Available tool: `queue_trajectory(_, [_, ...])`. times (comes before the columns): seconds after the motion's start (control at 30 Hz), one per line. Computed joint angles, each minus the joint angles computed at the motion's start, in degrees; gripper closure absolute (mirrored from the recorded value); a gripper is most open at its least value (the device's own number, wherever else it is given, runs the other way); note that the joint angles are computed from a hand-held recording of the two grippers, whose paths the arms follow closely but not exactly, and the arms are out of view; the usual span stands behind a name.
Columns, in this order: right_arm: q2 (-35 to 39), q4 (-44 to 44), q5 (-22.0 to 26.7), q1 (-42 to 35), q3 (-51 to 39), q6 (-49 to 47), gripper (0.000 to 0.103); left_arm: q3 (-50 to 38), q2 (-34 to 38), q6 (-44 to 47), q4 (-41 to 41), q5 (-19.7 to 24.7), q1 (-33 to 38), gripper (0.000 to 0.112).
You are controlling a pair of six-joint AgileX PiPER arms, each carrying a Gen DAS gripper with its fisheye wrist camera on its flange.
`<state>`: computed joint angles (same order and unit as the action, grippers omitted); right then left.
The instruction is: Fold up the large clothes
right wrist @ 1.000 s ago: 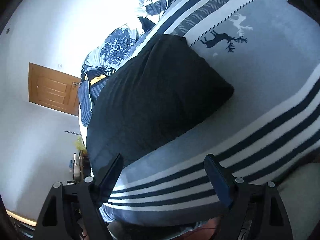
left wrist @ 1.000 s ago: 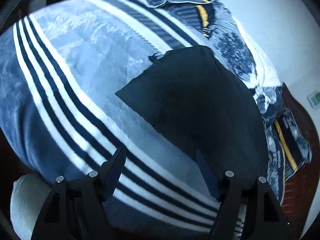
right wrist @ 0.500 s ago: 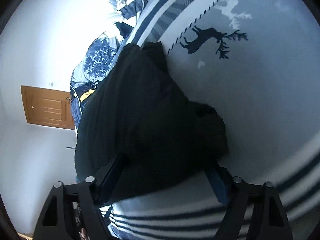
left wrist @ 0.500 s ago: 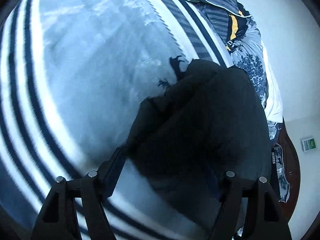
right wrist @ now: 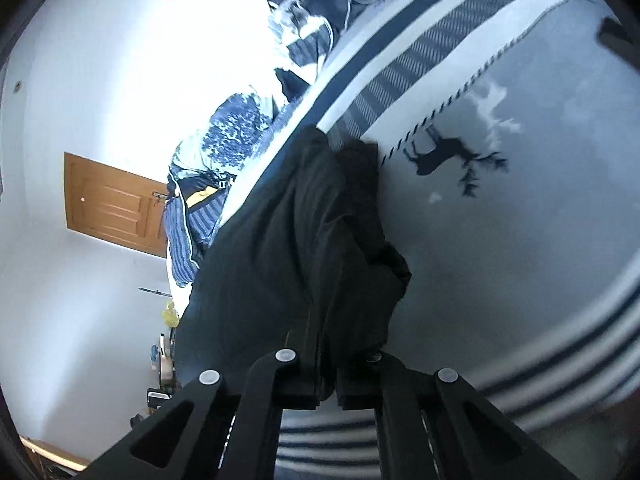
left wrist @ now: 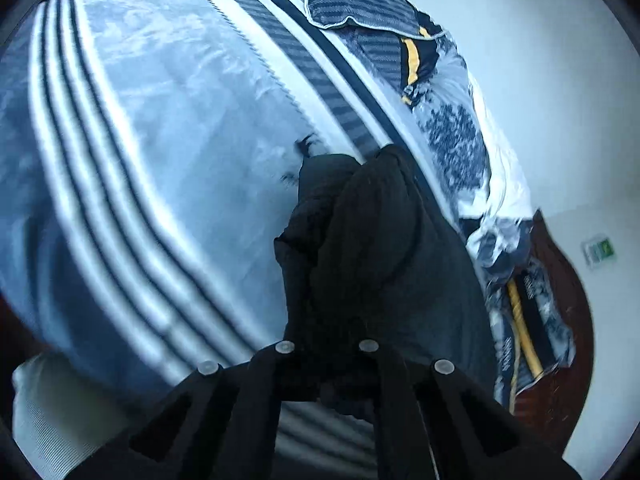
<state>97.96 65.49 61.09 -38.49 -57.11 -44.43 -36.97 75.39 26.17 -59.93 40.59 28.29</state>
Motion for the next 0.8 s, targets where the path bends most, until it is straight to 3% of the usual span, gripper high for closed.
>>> queue_trajectory(0.1, [-2.9,-5.2,-0.6,-1.5,3.8,-1.4,0.098,6.0,-2.0,0.9,3.1,-3.5,-0.1,0.108])
queue_trajectory(0.17, [-3.5,-6.8,-3.6,-1.5,6.7,-3.6,0.099,7.2,-0.7,0.9,4.0,-5.6,-1.1,0.108])
queue_trajectory(0.23, [-2.6,-7.7,-6.7,-0.9,8.4,-5.9,0.098,5.9,0.6,-7.6,12.3,-5.9,-3.0,0.105])
queue_trajectory(0.27, [-2.1,-9.7,-9.2,0.6,8.8,-4.8,0.098,5.6,-0.7,-11.5,15.7,-5.5,-3.2,0.105])
queue_trajectory(0.33, [-2.9,-13.6,-9.8,0.3,9.3,-1.3,0.094,5.2,-5.1,-16.2,21.6,-5.2,-3.8,0.100])
queue_trajectory(0.43, [-9.1,-17.7,-8.9,-3.0,11.4,0.4,0.090,2.8,-11.4,-27.0,35.2,-3.8,-5.9,0.066])
queue_trajectory(0.47, [-11.3,-19.8,-8.6,-3.5,11.2,1.9,0.087,2.4,-13.7,-28.2,37.9,-3.5,-5.7,0.052])
queue_trajectory(0.5, [-13.4,-21.8,-8.1,-3.9,10.7,3.1,0.076,2.0,-16.1,-28.5,40.0,-3.5,-5.4,0.047])
queue_trajectory(0.53, [-15.6,-23.7,-7.7,-4.4,10.3,4.1,0.053,1.7,-17.7,-27.3,40.8,-3.0,-4.5,0.046])
queue_trajectory(0.6, [-19.3,-25.6,-7.5,-5.0,9.1,5.2,0.021,-1.1,-18.6,-29.9,45.6,-2.2,-6.5,0.038])
queue_trajectory(0.7, [-20.8,-25.9,-6.0,-5.1,4.2,6.5,0.021,-5.0,-16.4,-27.3,45.3,-1.6,-7.0,0.037])
queue_trajectory(0.8, [-15.0,-23.4,-1.6,-2.1,-4.2,5.4,0.021,-10.0,-9.1,-28.8,47.1,-3.7,-11.2,0.036])
